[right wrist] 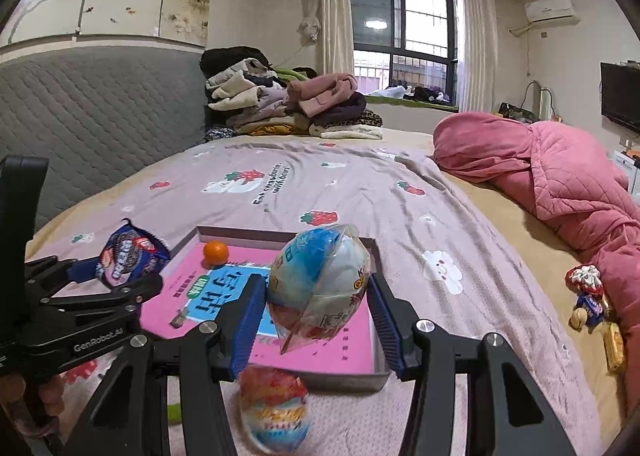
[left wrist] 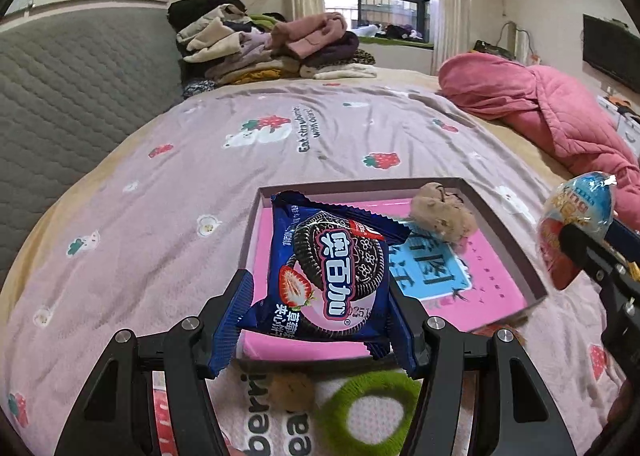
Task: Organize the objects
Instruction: 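Carry the Oreo pack with left gripper over the book while right gripper carries the Kinder bag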
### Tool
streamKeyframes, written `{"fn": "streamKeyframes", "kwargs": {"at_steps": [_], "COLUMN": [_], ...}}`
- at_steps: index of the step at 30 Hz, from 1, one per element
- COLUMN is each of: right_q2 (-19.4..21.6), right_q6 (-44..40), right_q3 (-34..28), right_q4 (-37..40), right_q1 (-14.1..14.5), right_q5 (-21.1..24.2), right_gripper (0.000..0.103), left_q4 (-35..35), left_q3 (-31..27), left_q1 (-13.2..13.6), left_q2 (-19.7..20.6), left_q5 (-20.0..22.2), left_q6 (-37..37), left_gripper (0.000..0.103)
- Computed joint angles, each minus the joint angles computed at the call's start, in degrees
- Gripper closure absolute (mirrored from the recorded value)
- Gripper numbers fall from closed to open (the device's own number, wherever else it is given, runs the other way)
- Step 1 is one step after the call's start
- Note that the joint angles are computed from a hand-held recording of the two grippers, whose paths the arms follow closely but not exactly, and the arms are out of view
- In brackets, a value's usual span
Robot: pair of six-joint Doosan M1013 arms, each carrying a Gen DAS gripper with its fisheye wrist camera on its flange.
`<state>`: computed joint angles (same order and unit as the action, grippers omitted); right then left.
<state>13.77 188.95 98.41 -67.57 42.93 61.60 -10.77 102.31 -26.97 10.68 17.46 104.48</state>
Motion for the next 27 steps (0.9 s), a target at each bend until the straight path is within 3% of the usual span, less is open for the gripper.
{"fn": "streamKeyframes", "kwargs": {"at_steps": [13, 23, 27], "right_q2": [1.8, 3.3, 3.6], "right_q6": [-6.5, -13.8, -16.2], "right_q3": [-1.7, -2.1, -2.1], "right_q4": [5.5, 14.5, 16.6], "right_q1": [-4.2, -8.2, -8.8], "right_q5": [-2.8, -7.0, -7.2], "right_gripper": [0.051, 0.051, 0.051], "left_q4": [5.4, 1.7, 5.4], "left_q3": [-1.6, -3.2, -3.9], "left_q1": [-0.2, 1.1, 0.7], "left_q2": [2.5, 4.8, 5.9], "left_q5": [-0.1, 1.7, 2.4], "left_q6": [-2.9, -0.9, -5.0], "left_gripper": [0.039, 0.039, 0.039]}}
